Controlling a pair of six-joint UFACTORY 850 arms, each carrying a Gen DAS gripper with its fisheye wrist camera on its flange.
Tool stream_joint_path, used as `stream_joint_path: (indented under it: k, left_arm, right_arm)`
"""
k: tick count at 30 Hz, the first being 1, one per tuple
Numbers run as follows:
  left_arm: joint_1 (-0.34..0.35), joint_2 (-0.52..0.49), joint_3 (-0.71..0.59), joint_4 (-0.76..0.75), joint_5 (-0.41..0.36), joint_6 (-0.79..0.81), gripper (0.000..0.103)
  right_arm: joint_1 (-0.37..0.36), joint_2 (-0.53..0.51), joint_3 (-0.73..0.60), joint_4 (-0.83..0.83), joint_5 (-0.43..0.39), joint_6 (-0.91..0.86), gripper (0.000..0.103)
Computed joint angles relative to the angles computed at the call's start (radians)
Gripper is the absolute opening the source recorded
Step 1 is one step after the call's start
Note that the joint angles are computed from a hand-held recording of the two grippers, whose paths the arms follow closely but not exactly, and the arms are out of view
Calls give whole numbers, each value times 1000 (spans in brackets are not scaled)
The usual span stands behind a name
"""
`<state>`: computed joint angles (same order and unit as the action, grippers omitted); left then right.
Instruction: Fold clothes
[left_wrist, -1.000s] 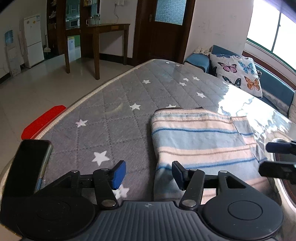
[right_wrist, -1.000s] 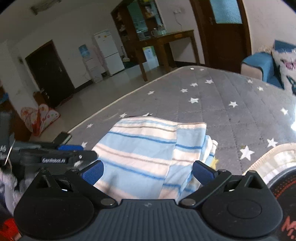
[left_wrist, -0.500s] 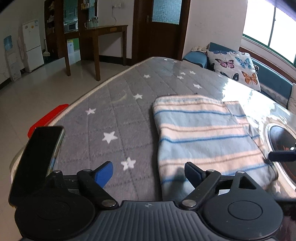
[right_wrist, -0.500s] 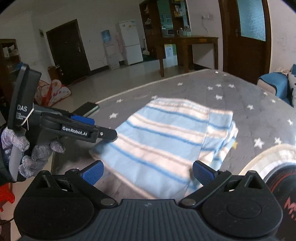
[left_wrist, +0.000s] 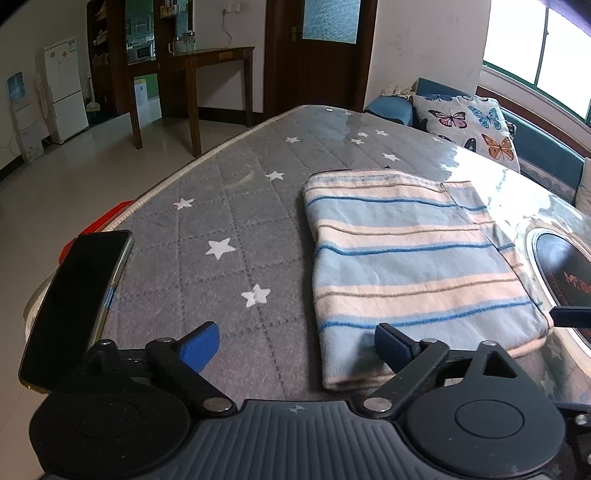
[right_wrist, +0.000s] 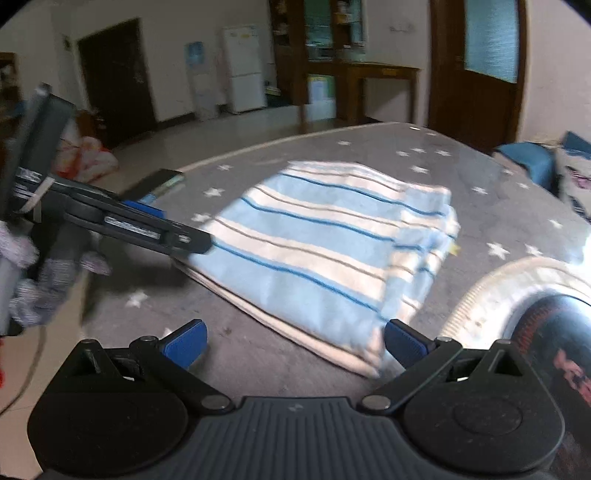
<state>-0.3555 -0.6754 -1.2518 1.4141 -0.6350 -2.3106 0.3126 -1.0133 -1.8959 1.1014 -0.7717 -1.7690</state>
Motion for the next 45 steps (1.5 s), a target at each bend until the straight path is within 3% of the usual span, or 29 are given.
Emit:
stream_joint_path:
  k: [8, 18, 21, 25, 45]
  left_arm:
    - [-15, 8, 11, 2, -13, -15, 98]
    - [-15, 7, 13, 4, -6, -32, 99]
    - [-15, 5, 9, 1, -3, -29, 99]
    - [-15, 4, 9, 1, -3, -29, 100]
    - [-45, 2, 13, -6, -14, -44, 101]
  right_arm:
    - [6, 59, 135, 47, 126, -70, 103]
    - [17, 89, 196, 136, 185, -102, 103]
    - [18, 104, 235, 241, 206, -174, 103]
    - [14, 109, 262, 339, 197, -264, 103]
    - [14, 125, 283, 367, 216, -287, 103]
